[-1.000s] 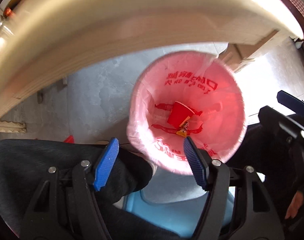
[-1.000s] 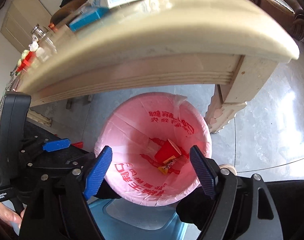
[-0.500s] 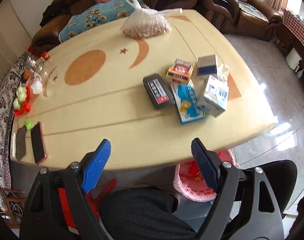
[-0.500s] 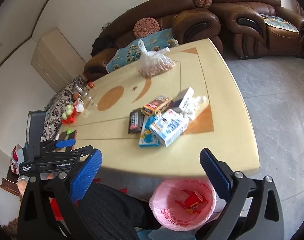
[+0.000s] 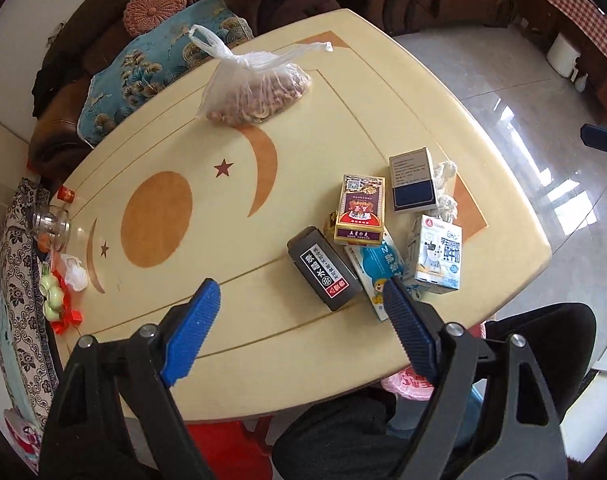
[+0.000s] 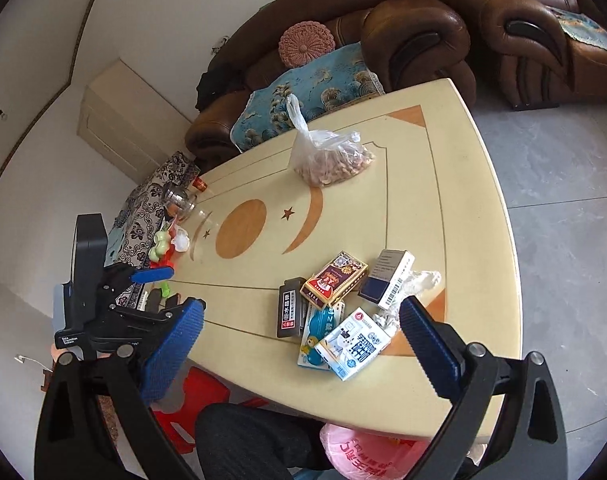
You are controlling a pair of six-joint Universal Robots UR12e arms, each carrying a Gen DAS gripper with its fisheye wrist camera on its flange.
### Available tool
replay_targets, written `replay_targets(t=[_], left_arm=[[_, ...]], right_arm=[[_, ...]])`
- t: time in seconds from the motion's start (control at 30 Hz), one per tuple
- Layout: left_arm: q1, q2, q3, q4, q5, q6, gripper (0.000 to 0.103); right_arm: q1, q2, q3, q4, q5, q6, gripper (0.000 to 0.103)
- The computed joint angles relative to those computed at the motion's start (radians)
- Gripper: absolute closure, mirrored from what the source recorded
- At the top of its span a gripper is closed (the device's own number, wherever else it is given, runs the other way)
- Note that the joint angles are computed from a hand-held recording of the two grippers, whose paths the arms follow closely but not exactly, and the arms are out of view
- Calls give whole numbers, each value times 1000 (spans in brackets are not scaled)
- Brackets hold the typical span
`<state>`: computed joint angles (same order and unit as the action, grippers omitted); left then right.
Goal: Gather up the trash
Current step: 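Move both tools back over the table toward the boxes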
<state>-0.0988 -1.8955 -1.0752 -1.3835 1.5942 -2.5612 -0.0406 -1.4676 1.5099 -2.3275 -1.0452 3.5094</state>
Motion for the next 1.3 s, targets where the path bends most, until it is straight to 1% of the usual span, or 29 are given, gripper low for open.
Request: replay_targets(t=[0.17, 0.27, 0.37, 0.4, 0.53, 0.6, 0.67, 0.83, 1.0, 1.3], left_arm=[[-23, -39, 47, -26, 15, 54, 22], [-31, -59, 69, -33, 11, 68, 22], [-42, -85, 90, -49, 22, 66, 22], [-46, -95, 99, -58, 26, 66, 22], [-59, -126, 121, -85, 51, 68, 22], [-64, -141, 132, -98, 58, 71, 22], [-68, -155, 143, -109, 65, 75, 22], [-77, -187, 168, -133, 85, 63, 22], [-84, -214, 187, -159, 99, 67, 22], [-96, -243, 206, -189, 104, 78, 22]], right_arm=[[-22, 33, -13, -8, 48, -4, 7], [-29, 52, -22, -5, 64, -21, 7], [-35, 67, -19, -43, 44, -8, 7], [-36, 73, -22, -37, 38, -15, 7], [-48, 101, -29, -23, 86, -26, 7], [-50, 112, -31, -18, 96, -28, 7], [-55, 126, -32, -15, 126, -35, 7], [-57, 160, -43, 8, 158, -52, 7], [-57, 185, -51, 18, 193, -71, 7], [-62, 216, -54, 24, 222, -85, 7]])
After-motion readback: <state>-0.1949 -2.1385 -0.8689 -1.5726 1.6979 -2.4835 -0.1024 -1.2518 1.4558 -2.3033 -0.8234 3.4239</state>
